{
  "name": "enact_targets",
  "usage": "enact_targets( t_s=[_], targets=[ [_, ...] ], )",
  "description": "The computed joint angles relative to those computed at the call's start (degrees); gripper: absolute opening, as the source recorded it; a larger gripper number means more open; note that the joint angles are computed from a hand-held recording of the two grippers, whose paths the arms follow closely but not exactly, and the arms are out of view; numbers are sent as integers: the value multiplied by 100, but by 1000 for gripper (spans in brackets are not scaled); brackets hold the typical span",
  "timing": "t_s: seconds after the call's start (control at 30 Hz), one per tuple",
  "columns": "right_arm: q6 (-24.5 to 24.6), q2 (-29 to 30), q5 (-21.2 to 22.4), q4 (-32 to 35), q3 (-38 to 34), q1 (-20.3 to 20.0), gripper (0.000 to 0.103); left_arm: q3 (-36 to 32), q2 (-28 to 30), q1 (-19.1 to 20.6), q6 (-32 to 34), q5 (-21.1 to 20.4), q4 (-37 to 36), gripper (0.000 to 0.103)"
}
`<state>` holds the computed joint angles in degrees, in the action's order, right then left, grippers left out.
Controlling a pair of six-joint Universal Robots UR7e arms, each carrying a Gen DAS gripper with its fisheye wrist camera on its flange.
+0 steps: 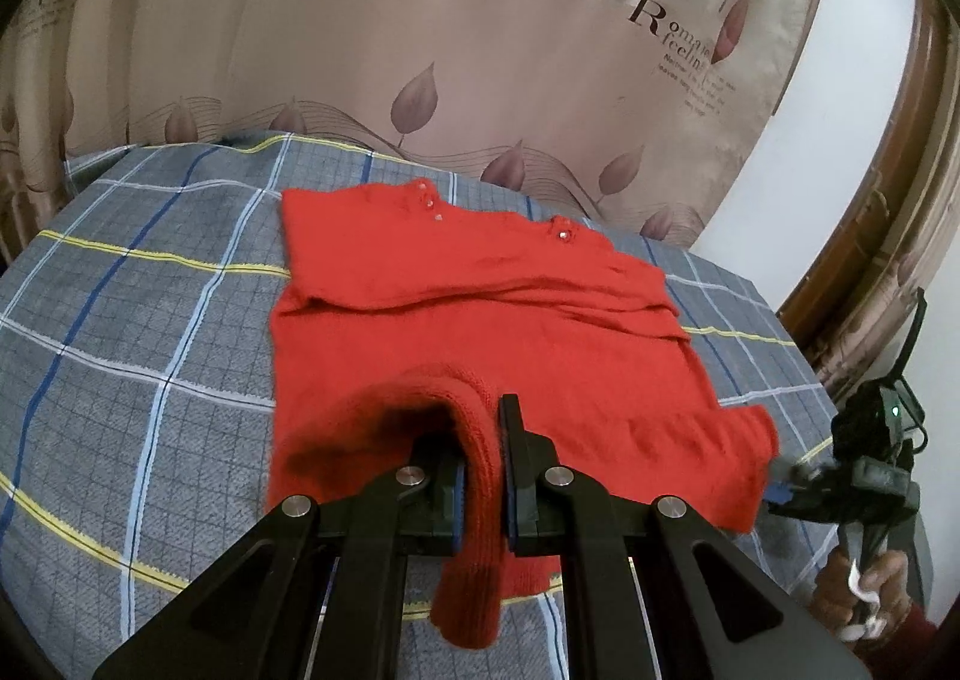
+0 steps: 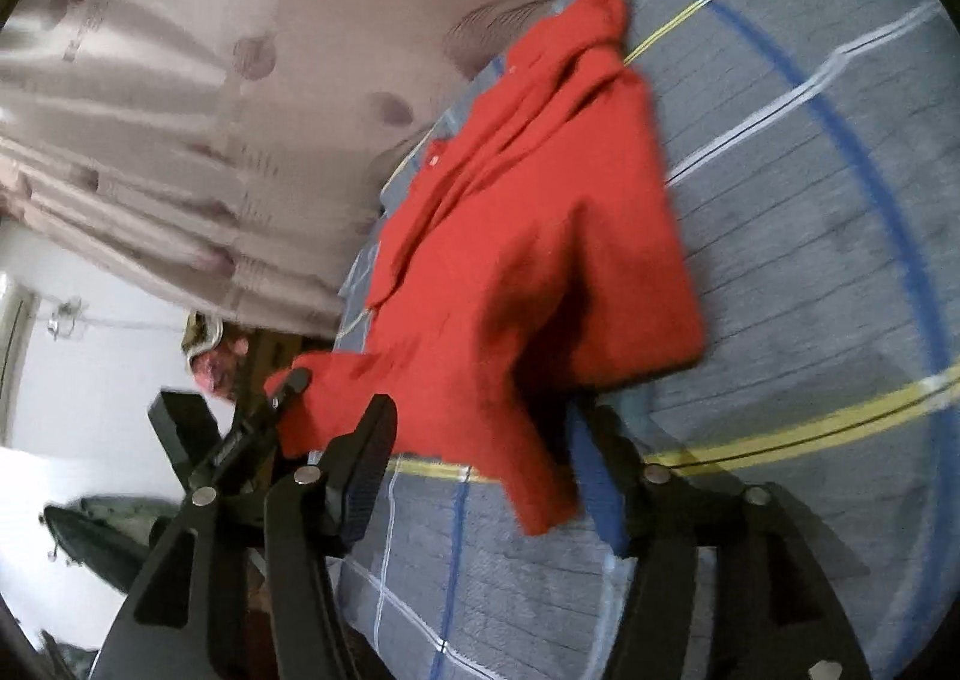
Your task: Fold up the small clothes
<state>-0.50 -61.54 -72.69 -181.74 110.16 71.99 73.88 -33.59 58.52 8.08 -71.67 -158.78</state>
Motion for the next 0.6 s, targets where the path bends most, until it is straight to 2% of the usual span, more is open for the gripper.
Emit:
enact_targets(
  t_s=[0.03,0.1,0.17,0.23,0.33,0.6],
  targets=[
    [-138,27,-150,245,-84,95,10,3,0,5,-1,-30,-35,9],
    [-215,51,-122,278,-118,154,9,-15,-6,29,-44,-143,-94,9],
    [-364,-4,-93,75,-118,240,9,-34,-27,69,-123,-350,-217,9],
    [-453,-76,-121,-154,-159,324,9,-125,-8,64,-117,-383,-284,9],
    [-590,-167,-231,-302,-314,427,9,-281,63,8,66,-294,-369,9],
    [-976,-118,-816,-54,-917,695,9,-909,403,-73,537,-21,-285,10]
  ],
)
